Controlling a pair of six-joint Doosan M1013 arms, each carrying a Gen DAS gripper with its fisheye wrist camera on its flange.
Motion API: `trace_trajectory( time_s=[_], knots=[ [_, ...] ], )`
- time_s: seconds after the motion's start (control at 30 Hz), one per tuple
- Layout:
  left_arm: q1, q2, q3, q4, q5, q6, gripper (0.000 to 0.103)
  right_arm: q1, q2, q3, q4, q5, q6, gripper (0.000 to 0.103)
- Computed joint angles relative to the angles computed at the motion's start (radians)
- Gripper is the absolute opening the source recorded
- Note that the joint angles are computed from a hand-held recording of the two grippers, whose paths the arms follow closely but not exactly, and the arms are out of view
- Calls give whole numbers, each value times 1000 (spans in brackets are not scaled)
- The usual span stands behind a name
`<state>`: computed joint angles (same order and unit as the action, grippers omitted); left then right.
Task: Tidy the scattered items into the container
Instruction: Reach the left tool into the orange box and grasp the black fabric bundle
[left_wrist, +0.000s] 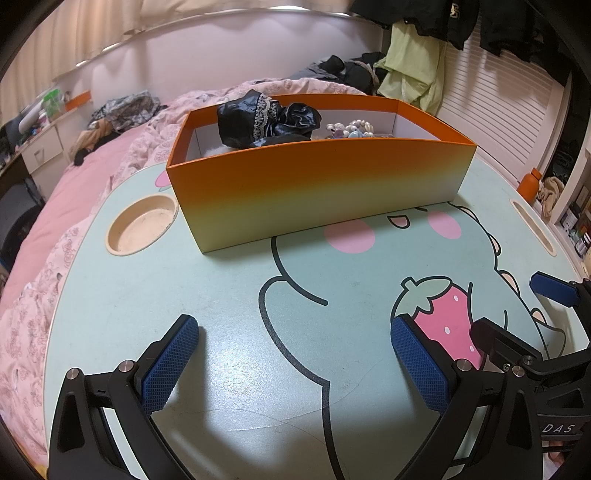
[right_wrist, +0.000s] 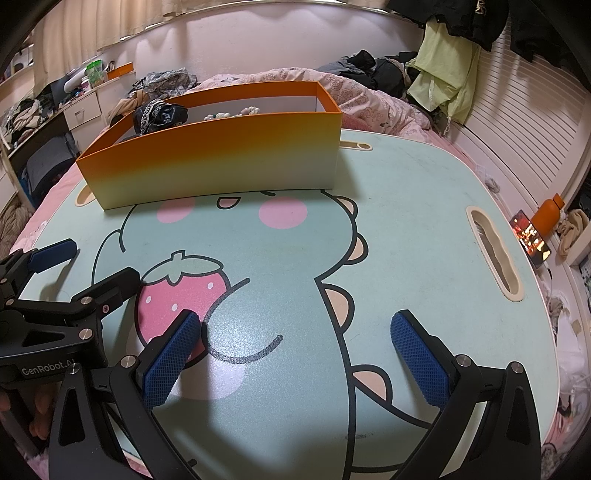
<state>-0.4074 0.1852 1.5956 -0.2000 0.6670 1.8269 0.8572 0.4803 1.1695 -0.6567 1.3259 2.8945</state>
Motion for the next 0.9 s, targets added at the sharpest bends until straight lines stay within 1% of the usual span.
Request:
trace_trajectory(
  time_s=[0.33, 0.43, 0.53, 0.6, 0.67, 0.7, 0.73, 0.77, 0.8, 0.83, 0.87, 0.9],
  knots=[
    [6, -6, 4, -20, 7, 28, 103, -1, -2, 4, 0, -2, 1, 103],
    [25, -7, -2, -70, 21, 58, 103, -1, -4, 8, 0, -7, 4, 103],
    [41, -9, -8, -120, 18, 102, 103, -2, -11, 16, -1, -11, 7, 103],
    [39, -20, -17, -131, -8, 134, 103, 0, -4, 4, -1, -5, 4, 103],
    [43, -38, -24, -121, -78, 162, 103, -1, -6, 7, -1, -7, 5, 103],
    [45, -45, -29, -118, -102, 170, 103, -1, -6, 7, -1, -7, 5, 103],
    [49, -45, -49, -129, -107, 191, 103, -1, -6, 7, -1, -6, 6, 103],
    [57, -37, -76, -163, -83, 225, 103, 0, -4, 7, -3, -7, 8, 103],
    [68, -17, -124, -223, -23, 270, 103, 0, -4, 6, -2, -5, 7, 103],
    [77, 11, -179, -264, 53, 284, 100, 1, -3, 4, -2, -4, 7, 103],
    [78, 43, -235, -270, 123, 262, 91, 1, -3, 4, -2, -3, 8, 103],
    [79, 82, -299, -250, 199, 213, 84, 2, -3, 3, -2, -3, 8, 103]
  ],
)
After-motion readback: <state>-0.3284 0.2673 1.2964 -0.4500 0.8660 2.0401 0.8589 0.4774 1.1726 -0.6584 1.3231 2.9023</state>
